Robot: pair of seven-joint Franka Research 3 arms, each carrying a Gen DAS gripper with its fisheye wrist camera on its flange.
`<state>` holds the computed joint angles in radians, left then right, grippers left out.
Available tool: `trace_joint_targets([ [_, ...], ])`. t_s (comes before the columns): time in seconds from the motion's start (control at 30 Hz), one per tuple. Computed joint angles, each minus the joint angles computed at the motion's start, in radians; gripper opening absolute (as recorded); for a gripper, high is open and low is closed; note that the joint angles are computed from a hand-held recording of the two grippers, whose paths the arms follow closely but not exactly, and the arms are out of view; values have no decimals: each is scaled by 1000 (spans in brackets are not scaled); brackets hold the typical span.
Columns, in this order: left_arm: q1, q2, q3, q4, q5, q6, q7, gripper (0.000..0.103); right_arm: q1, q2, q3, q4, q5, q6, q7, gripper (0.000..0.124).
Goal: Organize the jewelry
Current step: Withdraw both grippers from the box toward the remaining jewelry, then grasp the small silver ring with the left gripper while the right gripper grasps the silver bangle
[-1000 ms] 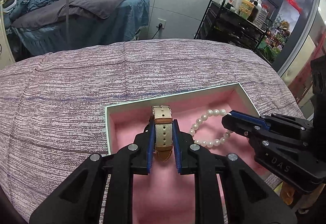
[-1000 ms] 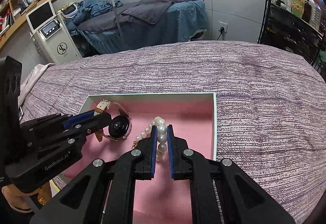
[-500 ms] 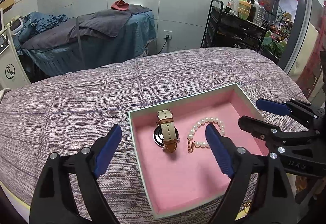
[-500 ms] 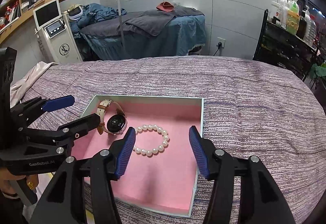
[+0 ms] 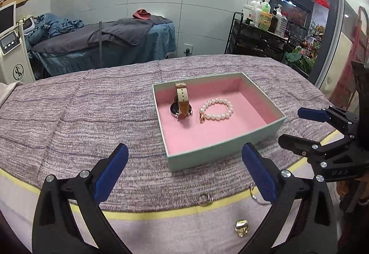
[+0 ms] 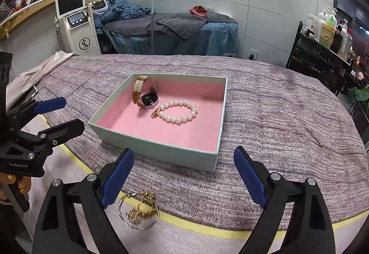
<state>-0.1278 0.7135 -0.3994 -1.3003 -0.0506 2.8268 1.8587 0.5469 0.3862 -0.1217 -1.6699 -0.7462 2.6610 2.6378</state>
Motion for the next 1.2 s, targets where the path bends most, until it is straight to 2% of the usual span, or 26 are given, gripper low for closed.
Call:
trace_joint_targets([
  [0.1, 12, -50, 5, -102, 9, 55, -6, 97, 16, -26, -4, -44, -31, -13, 33, 86],
  [0.23, 52, -101, -24, -215, 0, 102, -14, 97, 25, -49, 14, -80, -79, -48, 69, 87],
  [0.33, 51, -139, -12, -286, 17, 138, -40, 97, 21, -66, 33, -109, -103, -52, 84, 87],
  [0.4, 49, -158, -5, -320, 36, 145, -56, 97, 21, -77, 43, -127, -122, -60, 96, 87],
  [0.5, 80, -170, -39, -351, 33, 123, -40, 97, 9, -94, 63, -160, -127, -51, 100, 87],
  [0.63, 68, -195, -21, -399, 46, 130, -55, 97, -1, -107, 82, -189, -126, -40, 86, 87],
  [0.7, 88, -200, -46, -415, 34, 124, -40, 97, -3, -110, 89, -199, -126, -33, 77, 87],
  [0.83, 131, -206, -105, -436, -12, 107, 17, 97, -14, -99, 101, -192, -86, -16, 20, 85],
  [1.0, 121, -210, -104, -442, -36, 87, 47, 94, -13, -47, 111, -133, 5, -25, -128, 81],
  [1.1, 122, -213, -106, -445, -55, 73, 72, 88, -9, -15, 108, -91, 80, -53, -212, 74],
  [1.2, 116, -214, -100, -443, -66, 58, 93, 81, -13, 5, 104, -72, 158, -31, -275, 70],
])
